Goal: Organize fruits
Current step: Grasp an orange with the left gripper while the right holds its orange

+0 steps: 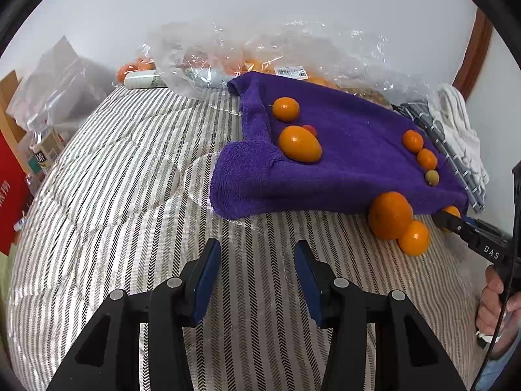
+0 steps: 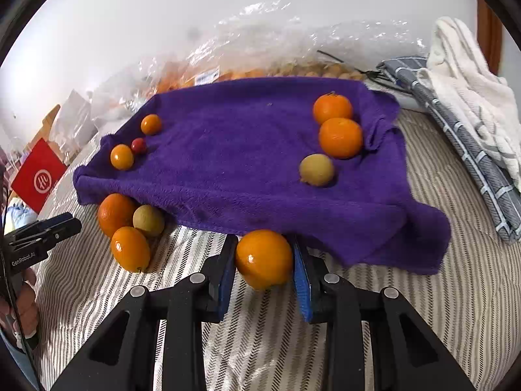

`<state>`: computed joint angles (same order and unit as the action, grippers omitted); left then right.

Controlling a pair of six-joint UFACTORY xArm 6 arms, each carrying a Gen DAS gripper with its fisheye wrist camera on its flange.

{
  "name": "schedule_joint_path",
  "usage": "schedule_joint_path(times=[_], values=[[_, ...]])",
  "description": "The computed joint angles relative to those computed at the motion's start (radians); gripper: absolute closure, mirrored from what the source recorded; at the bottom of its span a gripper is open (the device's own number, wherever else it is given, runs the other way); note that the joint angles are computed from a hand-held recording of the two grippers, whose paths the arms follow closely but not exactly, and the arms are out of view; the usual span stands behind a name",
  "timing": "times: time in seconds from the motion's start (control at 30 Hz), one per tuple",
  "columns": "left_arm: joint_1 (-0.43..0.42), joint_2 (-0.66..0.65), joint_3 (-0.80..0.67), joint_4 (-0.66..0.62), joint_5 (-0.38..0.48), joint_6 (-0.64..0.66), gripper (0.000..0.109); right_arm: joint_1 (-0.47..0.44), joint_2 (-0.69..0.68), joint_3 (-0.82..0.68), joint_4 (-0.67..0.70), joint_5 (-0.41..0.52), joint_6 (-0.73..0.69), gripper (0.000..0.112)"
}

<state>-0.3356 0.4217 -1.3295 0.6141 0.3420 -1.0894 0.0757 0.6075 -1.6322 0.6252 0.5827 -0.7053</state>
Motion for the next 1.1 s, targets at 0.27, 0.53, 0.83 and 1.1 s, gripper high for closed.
schedule_joint_path(times=[0.27,0.53,0.83,1.1], values=[[-0.027,0.012,-0.003,-0.115,-0.103,0.108,0.082,-0.026,-0.019,0.035,-0.054,-0.046,0.075,0.079],[-0.104,0.138,-0.250,-0.341,-0.006,0.338,0.064,-0.023,-0.036,0.067,-0.073,-0.083,0.087,0.079],[-0.109,0.263,-0.388,-0.321,0.031,0.317,0.063,-0.020,-0.034,0.065,-0.057,-0.081,0.080,0.079],[-0.088,0.260,-0.346,-0.463,-0.040,0.389,0.078,-0.020,-0.018,0.044,-0.062,-0.069,0.088,0.079]])
